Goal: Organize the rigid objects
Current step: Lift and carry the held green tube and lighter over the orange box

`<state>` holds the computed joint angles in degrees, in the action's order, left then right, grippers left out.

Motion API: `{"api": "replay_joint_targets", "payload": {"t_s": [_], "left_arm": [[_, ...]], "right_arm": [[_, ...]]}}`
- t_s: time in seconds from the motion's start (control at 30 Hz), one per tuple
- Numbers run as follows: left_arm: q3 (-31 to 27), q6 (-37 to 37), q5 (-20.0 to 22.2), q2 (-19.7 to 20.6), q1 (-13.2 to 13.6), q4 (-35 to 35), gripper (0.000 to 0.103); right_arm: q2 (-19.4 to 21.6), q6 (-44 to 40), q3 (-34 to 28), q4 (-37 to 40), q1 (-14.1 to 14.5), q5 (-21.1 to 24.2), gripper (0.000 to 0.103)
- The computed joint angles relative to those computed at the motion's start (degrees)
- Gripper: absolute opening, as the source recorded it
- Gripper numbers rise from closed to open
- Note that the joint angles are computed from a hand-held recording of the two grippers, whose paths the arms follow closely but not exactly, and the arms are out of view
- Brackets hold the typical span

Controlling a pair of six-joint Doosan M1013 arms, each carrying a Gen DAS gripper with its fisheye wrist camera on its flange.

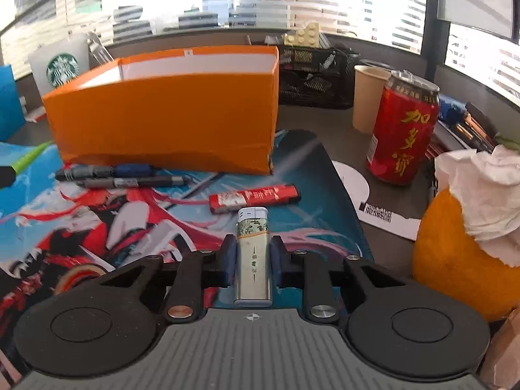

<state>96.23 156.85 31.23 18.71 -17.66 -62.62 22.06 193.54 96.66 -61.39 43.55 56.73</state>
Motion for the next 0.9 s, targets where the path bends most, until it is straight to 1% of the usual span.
{"api": "replay_joint_targets", "payload": {"t_s": [0.07,0.23,0.37,0.47,0.53,0.63,0.7,0.9], "left_arm": [[-0.01,0.49,0.2,-0.17,0.11,-0.38,0.03],[-0.5,1.33,1.36,-0.64,0.44,-1.41,0.03],[-1.79,1.71,3.56,-0.92,0.7,-2.3,0.03],[-3.2,1.9,4.0,-0.98,0.44,-2.15,0.03],[-5.05,-0.78,5.15,-0.33,0.23,-0.18,0.03],[-9.19,-7.59,8.84,1.52,-0.03,3.64,0.03],[-12.07,-10.81,9.91,2.67,-0.57,5.78,0.03],[-17.32,-18.17,6.8,4.89,-2.84,12.75,0.03]], "right_arm": [[-0.1,0.04,-0.45,-0.89,0.34,0.5,0.021],[-0.9,1.41,-1.08,-4.33,0.89,-0.09,0.021],[-1.71,2.83,-1.46,-6.62,0.43,-1.88,0.021],[-2.16,3.1,-2.26,-9.3,0.14,-2.21,0.021],[-2.53,3.12,-2.67,-10.47,-0.45,-3.12,0.021],[-3.04,2.62,-3.46,-10.93,-1.71,-5.21,0.021],[-3.1,1.8,-4.31,-11.08,-2.45,-5.78,0.021],[-2.51,-4.1,-7.5,-9.17,-4.85,-7.28,0.021]]}}
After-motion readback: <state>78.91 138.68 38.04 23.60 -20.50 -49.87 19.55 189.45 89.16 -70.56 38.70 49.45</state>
